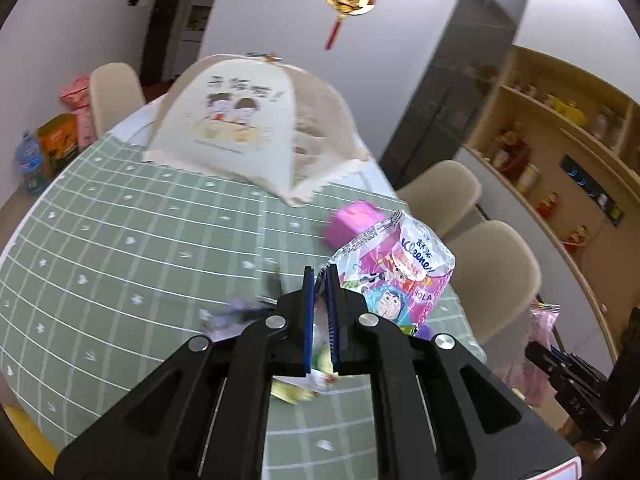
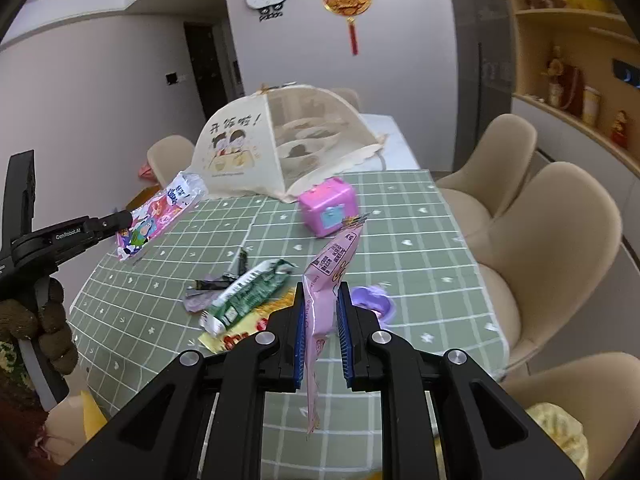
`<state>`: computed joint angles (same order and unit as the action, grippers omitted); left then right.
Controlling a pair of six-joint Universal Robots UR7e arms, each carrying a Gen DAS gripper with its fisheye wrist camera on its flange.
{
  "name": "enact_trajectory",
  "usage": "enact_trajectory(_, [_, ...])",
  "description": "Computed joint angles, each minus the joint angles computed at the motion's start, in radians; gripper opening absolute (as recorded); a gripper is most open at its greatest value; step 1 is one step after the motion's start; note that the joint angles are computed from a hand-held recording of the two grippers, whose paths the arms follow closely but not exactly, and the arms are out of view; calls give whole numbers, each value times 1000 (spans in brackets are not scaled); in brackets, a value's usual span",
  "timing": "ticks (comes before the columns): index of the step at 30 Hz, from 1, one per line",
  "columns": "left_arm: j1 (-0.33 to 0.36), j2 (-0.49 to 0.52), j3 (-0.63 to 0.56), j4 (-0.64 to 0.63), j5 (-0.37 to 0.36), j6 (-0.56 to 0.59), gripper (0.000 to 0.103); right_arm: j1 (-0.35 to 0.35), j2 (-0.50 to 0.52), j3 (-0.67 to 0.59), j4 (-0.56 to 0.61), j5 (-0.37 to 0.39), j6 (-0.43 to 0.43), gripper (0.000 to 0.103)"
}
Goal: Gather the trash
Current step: 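Carry the tissue packet and pink wrapper to the yellow trash bag with both tools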
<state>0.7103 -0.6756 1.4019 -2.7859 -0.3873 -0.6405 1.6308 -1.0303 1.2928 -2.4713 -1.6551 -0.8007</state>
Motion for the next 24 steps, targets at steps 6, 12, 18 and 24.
enact_trajectory(6, [-25, 103, -112, 2, -83, 66, 6, -60, -100, 57, -44, 13, -9, 15])
enact_trajectory(12, [-36, 220, -250, 60, -211, 106, 6, -125, -184, 99, -89, 6, -3, 15])
enact_trajectory(18, [-34, 349, -422, 166, -346, 134, 6, -195, -247, 115, -123, -9, 18, 15])
enact_trajectory(24, [-29, 491, -625, 288, -482, 189, 6, -260, -290, 112, -142, -7, 38, 15])
